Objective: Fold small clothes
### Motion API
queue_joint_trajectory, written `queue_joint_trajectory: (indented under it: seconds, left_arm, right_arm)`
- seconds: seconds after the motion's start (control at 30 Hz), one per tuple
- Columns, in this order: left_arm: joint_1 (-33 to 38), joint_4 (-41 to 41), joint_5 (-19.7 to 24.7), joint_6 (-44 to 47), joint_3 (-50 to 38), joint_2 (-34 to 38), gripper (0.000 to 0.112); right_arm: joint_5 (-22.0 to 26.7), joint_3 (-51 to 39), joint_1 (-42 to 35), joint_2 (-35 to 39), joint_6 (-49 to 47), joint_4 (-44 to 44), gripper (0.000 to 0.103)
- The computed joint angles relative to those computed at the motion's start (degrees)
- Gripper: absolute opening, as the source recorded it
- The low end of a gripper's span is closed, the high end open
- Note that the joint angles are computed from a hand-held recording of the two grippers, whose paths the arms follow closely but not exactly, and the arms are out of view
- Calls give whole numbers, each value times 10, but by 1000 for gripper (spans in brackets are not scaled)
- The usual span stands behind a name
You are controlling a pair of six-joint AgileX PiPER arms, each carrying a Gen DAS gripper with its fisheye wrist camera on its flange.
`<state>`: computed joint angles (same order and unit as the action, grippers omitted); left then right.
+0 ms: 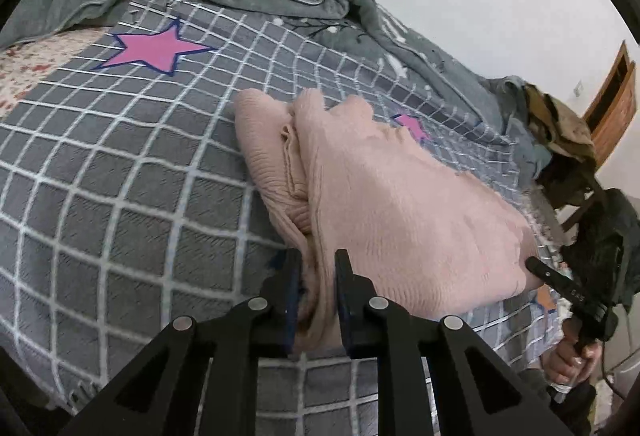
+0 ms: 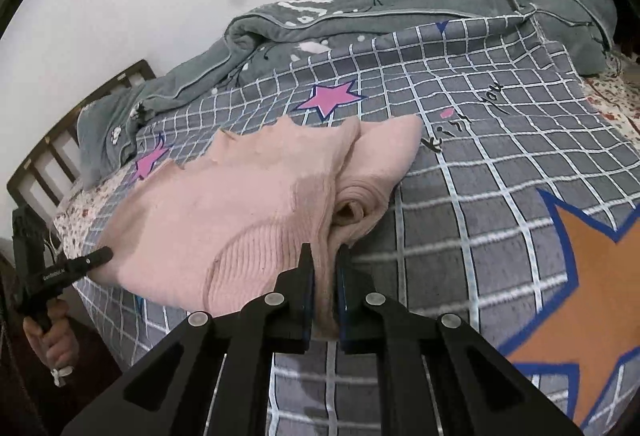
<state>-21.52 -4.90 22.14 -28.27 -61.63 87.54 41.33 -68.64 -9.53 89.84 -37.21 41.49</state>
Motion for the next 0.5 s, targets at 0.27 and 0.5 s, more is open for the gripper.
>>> queue_joint_trajectory:
  seconds: [0.27, 0.5]
  left_arm:
    - [7, 81, -9, -74, 8, -7, 69]
    - [45, -102, -5, 119, -71, 72, 70]
  right_arm:
    - [-49, 41, 23, -56, 54, -75, 26]
    - [-143, 53, 142, -79, 120, -114, 48]
